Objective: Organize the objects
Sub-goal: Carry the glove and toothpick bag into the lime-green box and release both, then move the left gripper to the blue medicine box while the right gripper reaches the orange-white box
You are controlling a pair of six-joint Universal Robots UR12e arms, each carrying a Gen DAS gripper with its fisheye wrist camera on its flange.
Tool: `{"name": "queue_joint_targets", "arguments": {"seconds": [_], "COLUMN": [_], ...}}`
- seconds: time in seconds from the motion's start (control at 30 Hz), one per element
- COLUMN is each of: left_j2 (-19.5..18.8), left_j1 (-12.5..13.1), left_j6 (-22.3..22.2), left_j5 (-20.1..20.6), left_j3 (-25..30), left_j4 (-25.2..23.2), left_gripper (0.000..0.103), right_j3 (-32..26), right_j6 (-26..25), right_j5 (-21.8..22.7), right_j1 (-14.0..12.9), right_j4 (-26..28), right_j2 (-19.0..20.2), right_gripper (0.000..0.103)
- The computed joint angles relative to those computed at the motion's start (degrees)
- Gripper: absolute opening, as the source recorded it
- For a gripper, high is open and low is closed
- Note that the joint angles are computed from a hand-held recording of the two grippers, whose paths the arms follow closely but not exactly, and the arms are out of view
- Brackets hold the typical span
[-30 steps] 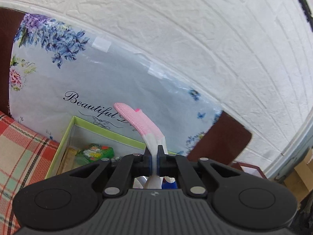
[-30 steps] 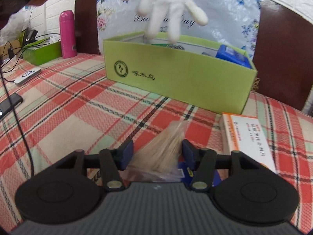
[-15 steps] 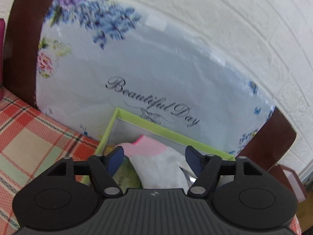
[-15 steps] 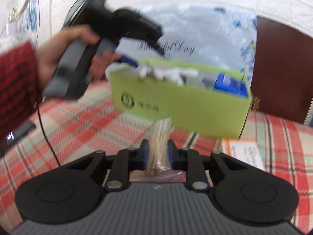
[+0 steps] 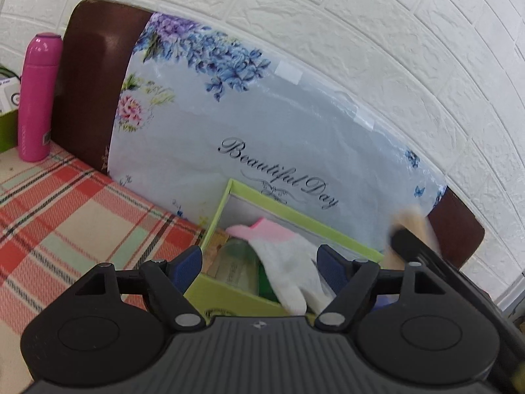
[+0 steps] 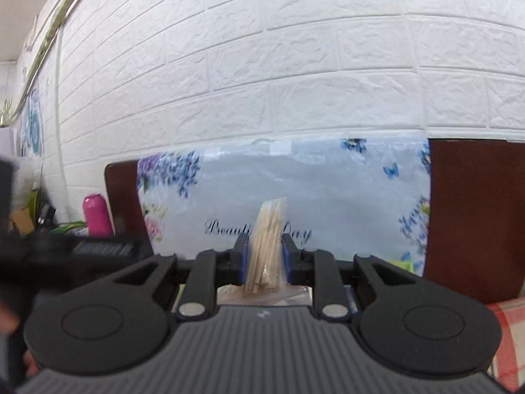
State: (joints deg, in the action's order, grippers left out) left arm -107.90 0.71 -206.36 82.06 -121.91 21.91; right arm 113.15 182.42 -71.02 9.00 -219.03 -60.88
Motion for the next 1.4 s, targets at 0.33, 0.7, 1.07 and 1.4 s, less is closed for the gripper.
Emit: {"name": "queue_joint_targets", "arguments": {"seconds": [0.33,0.7,1.07,1.4], "left_j2": [1.5,4.4,2.8,-3.1], "left_j1": [0.0,-3.9,-11.1,-19.5], "left_j6": [0.8,2.5,-0.2,3.1], "left_j5": [-1.9,-4.4,-5.4,11.8], "left_j3": [-4.0,-7.3,-6.9,0.3], "left_j4": [-7.4,-8.4,-13.0,-15.6], "left_gripper": [0.080,0.080,0.080,0.081], "right_j3": [4.8,16.9,28.1,30.6], "right_j6": [-0.5,-1.1,-4.2,-2.3], "right_j5": [-3.5,-3.0,-12.7,-13.7], "right_j1": [-1.0,-4.6,-7.3,-10.2], "right_j4": [4.3,-5.7,-4.9,-6.3], "right_j2": [-0.2,-8.9,-13.5,-15.0], "right_gripper": [0.094,0.103,0.103,0.103]}}
